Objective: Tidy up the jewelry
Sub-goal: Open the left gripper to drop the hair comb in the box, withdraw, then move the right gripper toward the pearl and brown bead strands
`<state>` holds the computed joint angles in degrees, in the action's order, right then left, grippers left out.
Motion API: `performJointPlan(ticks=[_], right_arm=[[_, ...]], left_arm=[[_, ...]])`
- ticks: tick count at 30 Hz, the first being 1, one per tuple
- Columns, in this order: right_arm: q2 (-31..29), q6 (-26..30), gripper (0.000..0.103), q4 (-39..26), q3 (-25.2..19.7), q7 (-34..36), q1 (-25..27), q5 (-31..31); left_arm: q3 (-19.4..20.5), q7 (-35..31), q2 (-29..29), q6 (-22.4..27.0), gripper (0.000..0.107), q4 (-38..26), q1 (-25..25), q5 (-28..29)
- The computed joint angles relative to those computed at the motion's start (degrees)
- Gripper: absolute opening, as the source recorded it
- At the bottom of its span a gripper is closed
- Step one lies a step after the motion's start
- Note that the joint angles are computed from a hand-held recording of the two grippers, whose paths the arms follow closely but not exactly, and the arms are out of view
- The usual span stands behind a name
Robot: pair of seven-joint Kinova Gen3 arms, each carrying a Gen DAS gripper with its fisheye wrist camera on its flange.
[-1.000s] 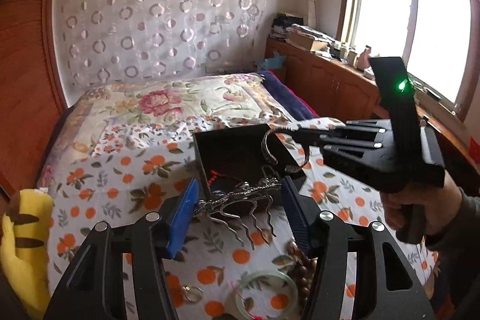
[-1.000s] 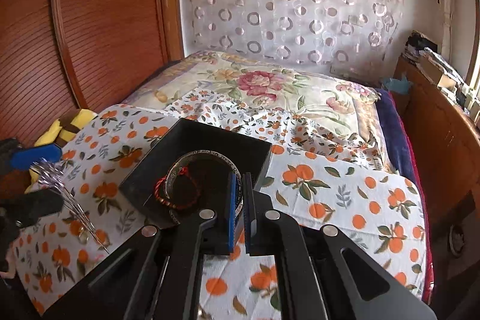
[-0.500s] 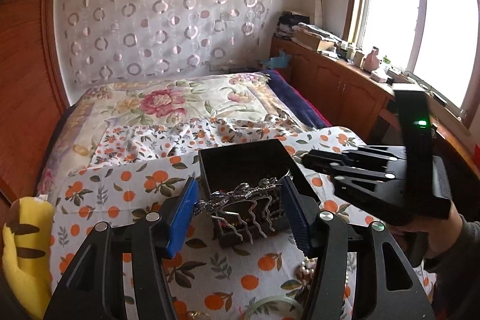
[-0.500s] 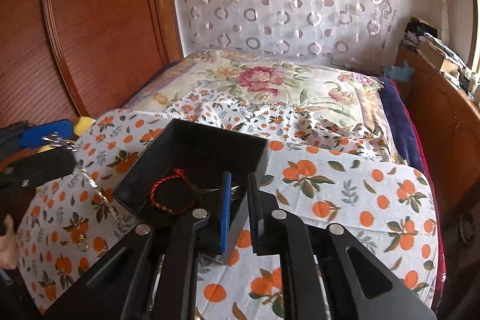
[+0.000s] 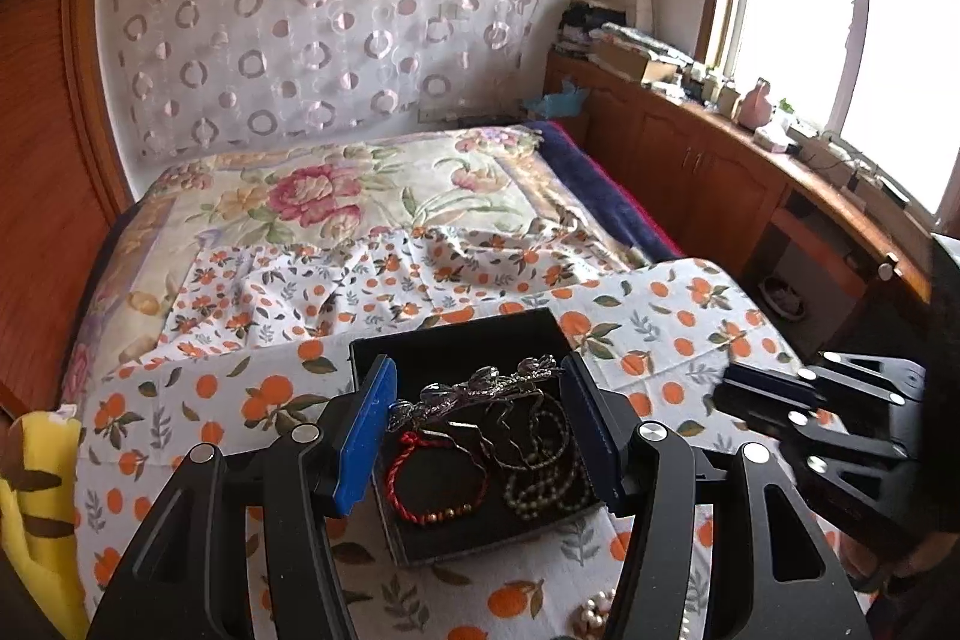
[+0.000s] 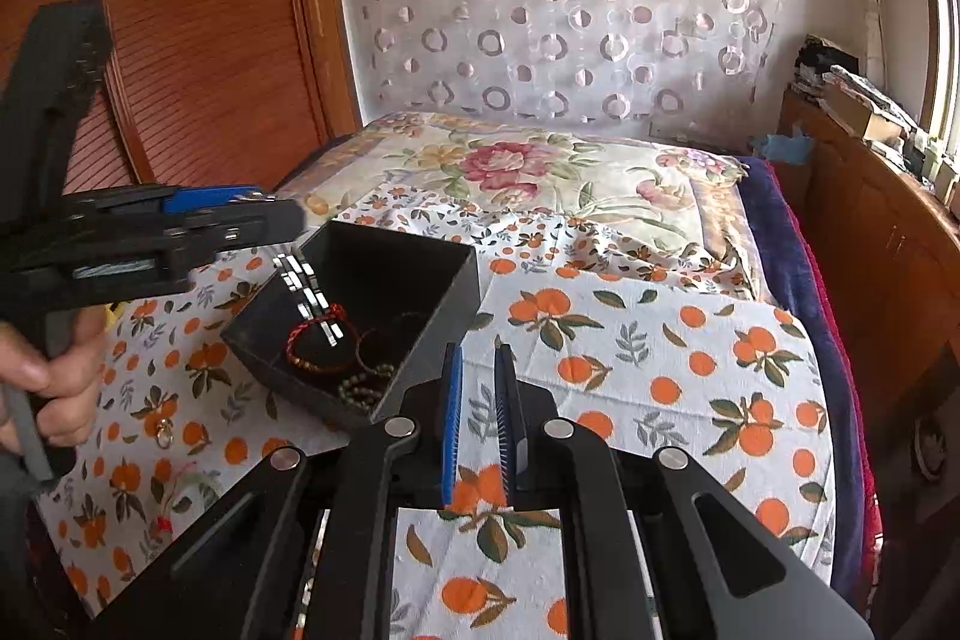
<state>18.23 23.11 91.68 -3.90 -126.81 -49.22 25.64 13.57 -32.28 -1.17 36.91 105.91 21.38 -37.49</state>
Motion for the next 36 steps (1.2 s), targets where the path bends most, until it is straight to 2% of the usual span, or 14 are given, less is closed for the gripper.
performJointPlan(ticks=[6,9,10,17,22,26,32,36], right_arm=[[-0.17,-1.05,0.012,1.58,-0.04,-0.49,-0.37,-0.11],[-0.11,-1.41,0.012,1.89,-0.03,-0.66,-0.81,-0.25],[-0.14,-1.39,0.012,1.92,0.01,-0.67,-0.94,-0.19],[-0.99,-2.35,0.012,3.03,1.10,-2.93,-3.22,2.17],[-1.68,-3.71,0.012,5.11,2.08,-6.20,-4.86,4.68],[-2.09,-4.74,0.012,7.15,2.07,-8.40,-5.77,6.20],[-3.14,-5.55,0.012,10.25,0.60,-9.26,-6.20,6.92],[-4.00,-6.53,0.012,12.71,0.32,-10.30,-7.39,7.26]], left_arm=[[-1.64,-4.27,2.42,-0.28,0.054,-0.85,-0.10,4.71],[-2.04,-4.87,3.29,0.47,0.056,-1.52,0.36,4.80],[-2.22,-4.45,3.62,1.17,0.063,-1.88,0.83,4.45],[-1.79,-0.47,2.01,2.03,0.065,-0.67,2.71,-0.40],[0.14,2.57,-1.13,1.67,0.070,2.02,2.46,-3.43],[2.77,4.87,-4.38,1.24,0.070,5.57,1.33,-4.86],[7.67,6.92,-9.58,0.82,0.074,11.61,-1.43,-4.12],[9.89,6.83,-13.15,-0.83,0.077,15.97,-3.01,-1.44]])
